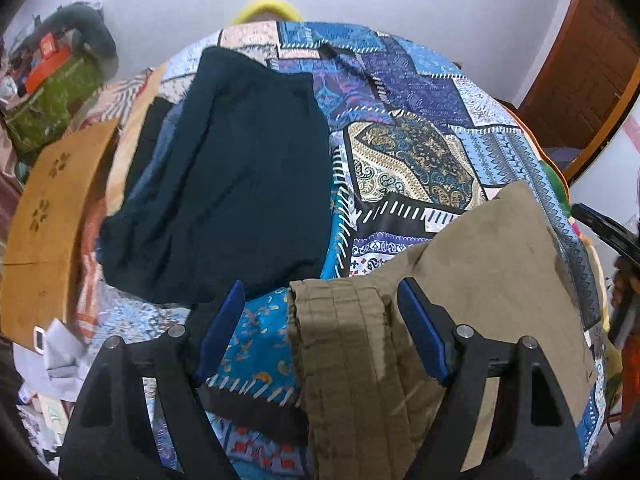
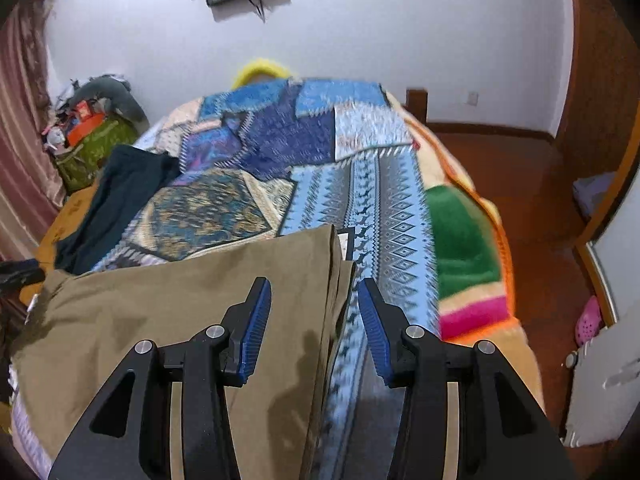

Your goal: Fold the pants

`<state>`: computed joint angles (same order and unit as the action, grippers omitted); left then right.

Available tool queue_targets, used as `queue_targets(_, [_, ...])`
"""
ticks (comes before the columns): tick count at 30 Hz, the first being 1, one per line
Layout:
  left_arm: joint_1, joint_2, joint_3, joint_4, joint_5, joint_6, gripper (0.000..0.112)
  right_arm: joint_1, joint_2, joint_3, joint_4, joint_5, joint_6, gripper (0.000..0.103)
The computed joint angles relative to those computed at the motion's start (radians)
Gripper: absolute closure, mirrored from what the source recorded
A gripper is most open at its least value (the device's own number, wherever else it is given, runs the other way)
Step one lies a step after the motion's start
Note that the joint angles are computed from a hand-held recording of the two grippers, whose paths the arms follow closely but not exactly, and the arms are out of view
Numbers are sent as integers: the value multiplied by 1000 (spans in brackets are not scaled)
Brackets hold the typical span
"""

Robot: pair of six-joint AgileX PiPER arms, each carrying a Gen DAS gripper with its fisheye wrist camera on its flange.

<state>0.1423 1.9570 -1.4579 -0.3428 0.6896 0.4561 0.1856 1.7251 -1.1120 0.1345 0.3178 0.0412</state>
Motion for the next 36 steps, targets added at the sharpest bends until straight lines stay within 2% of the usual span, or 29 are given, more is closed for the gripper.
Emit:
queue_targets(3, [-12, 49, -34, 9, 17, 1, 34, -4, 130, -134, -65, 51, 47, 62])
queue_targets(8, [-10, 75, -29, -30, 16, 51, 34, -19, 306, -328, -23, 143, 3, 62])
queue_targets(10, [-7, 69, -9, -52, -4, 80, 42, -22, 358, -386, 1, 181, -24, 62])
queue_targets(11, [-2, 67, 0, -80, -5, 110, 46, -21, 370, -393, 3, 182, -22, 65])
queue_targets(12, [1, 65, 6, -94, -8, 120, 50, -19, 379, -393, 6, 174, -27, 78])
queue_targets(13, [1, 59, 20, -99, -25, 121, 53, -15, 386, -401, -11, 182, -12, 84])
queue_targets(15, [12, 53, 43, -128, -51, 132, 55, -3, 389, -400, -64, 184, 27, 89])
queue_targets(17, [31, 63, 39, -161, -37, 134, 56, 7, 397, -412, -113, 194, 57, 91])
queue_targets(19, [34, 69, 35, -141, -40, 95, 56, 12, 402, -415, -147, 199, 82, 93])
queue_targets(21, [18, 60, 49, -94, -74, 45, 56, 24, 407, -415, -217, 201, 144, 97])
queue_targets(24, [3, 43, 69, -47, -102, -3, 56, 29, 422, -439, -251, 224, 172, 98])
queue_targets(29, [-17, 6, 69, 33, -78, -44, 56, 45, 418, -478, -303, 282, 206, 94])
queue_targets(32, [-32, -39, 79, 75, -67, -46, 55, 44, 364, -447, -276, 283, 201, 91])
queue_targets(36, [-45, -101, 96, 66, -65, -23, 46, 46, 229, -352, -175, 240, 134, 90])
